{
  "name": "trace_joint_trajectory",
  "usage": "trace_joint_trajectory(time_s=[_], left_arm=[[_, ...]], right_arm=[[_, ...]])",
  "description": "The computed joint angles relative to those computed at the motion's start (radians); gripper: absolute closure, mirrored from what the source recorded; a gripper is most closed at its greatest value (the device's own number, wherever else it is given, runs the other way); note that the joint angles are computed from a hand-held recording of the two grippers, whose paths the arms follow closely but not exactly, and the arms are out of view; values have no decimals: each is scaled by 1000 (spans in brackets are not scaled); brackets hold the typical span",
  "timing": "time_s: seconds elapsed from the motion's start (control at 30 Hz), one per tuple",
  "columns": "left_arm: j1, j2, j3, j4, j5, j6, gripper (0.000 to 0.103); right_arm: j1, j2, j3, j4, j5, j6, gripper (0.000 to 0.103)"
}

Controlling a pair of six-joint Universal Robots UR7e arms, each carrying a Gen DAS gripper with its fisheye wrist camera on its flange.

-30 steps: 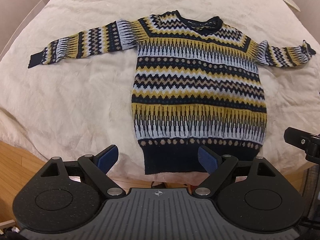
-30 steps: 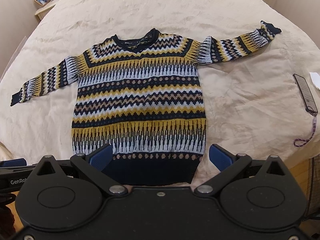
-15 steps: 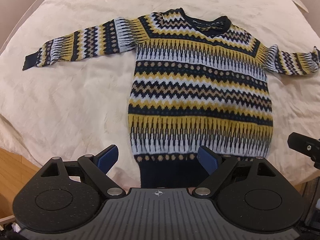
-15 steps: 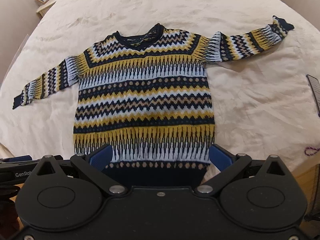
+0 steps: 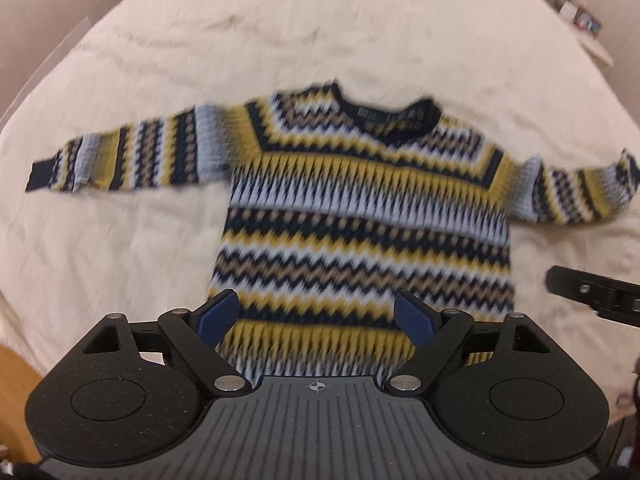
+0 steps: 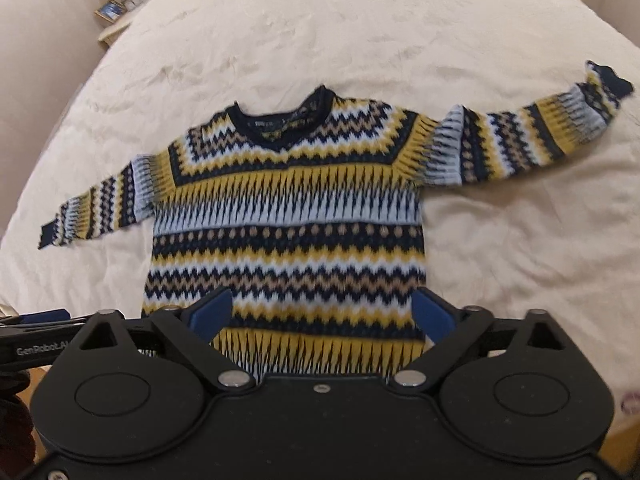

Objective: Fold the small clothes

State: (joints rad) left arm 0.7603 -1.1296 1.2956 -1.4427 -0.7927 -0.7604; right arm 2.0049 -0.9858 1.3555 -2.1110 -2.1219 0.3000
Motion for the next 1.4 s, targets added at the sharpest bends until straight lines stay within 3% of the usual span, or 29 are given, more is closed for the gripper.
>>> trace_joint_trajectory(time_s=[0.1, 0.23, 0.4, 0.57, 0.7, 0.8, 1.07, 1.4], left_arm=[[1, 1, 43, -135, 28, 47, 20], [14, 8, 84, -276, 36, 81, 21], [27, 32, 87, -289, 122, 84, 21], [57, 51, 113, -443, 186, 271, 21], [100, 83, 111, -605, 130, 481, 21], [133, 128, 72, -633, 94, 569, 21], [217, 284, -73, -672, 60, 640, 21], [288, 456, -245, -668, 110, 697, 22]], right_arm=[[-33, 5, 3, -65, 31, -83, 17], [-62, 27, -10, -119, 48, -199, 18], [-98, 54, -27, -185, 107, -291, 20], [-115, 89, -15, -345, 134, -382, 23], [-120, 146, -37, -456, 98, -459, 27], [-128, 200, -109, -421, 70, -483, 35], [-184, 351, -336, -305, 59, -541, 37], [-239, 566, -695, -112, 89, -715, 37]])
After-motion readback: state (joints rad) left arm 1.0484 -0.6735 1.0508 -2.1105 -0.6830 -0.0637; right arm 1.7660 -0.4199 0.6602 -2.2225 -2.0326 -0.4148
